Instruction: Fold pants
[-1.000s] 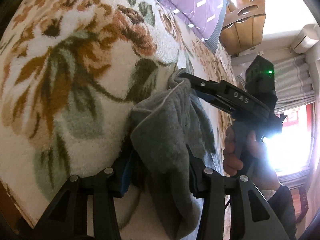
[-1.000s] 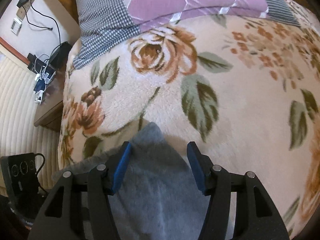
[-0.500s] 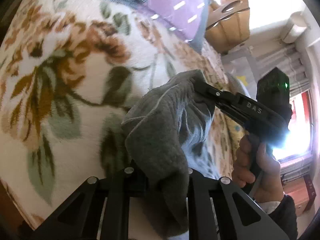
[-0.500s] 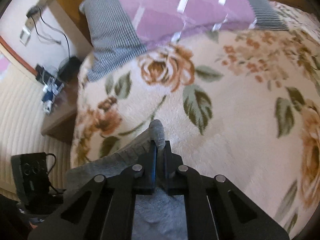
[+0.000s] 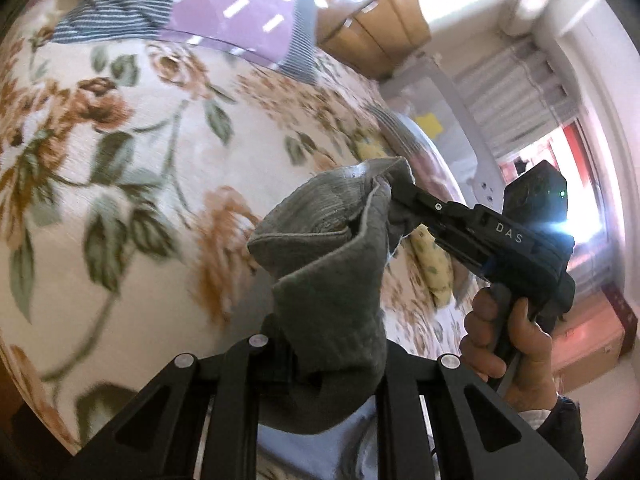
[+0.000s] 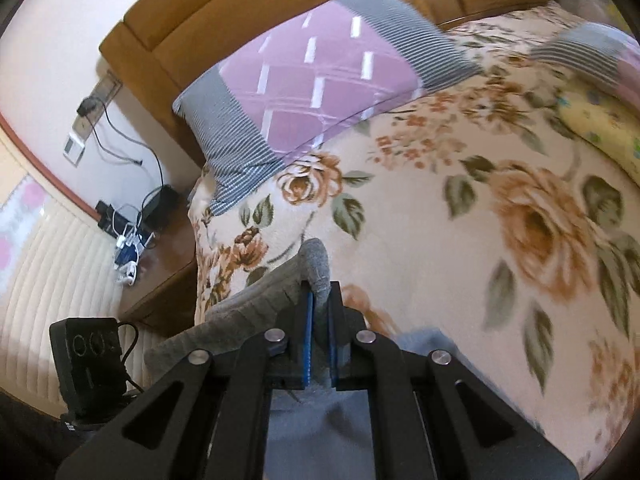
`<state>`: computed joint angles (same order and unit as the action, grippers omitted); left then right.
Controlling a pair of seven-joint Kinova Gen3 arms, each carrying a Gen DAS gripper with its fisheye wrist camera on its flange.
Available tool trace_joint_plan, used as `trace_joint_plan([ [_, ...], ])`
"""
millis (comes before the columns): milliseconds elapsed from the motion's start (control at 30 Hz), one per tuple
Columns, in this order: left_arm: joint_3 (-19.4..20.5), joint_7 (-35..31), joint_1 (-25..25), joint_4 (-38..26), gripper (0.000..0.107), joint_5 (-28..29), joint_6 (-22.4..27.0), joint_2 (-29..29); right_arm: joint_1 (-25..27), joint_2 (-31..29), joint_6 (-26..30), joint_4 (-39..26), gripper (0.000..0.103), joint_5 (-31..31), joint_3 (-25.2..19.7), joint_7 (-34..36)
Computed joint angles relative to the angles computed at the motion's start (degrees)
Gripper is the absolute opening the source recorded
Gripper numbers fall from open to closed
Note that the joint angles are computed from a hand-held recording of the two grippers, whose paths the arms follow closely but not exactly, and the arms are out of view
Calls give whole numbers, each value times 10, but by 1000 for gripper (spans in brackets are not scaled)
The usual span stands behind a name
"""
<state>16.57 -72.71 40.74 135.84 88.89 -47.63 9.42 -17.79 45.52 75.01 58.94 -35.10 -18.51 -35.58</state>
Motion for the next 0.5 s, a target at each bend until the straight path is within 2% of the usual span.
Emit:
trace_joint_plan([
  [267,6,-92,-2,-70,14,-6,35,25,92,-42,6,67,7,-30,11,40],
  [500,13,-177,2,-143,14,-8,74,61,169,-57,20,101,7,-58,29,62],
])
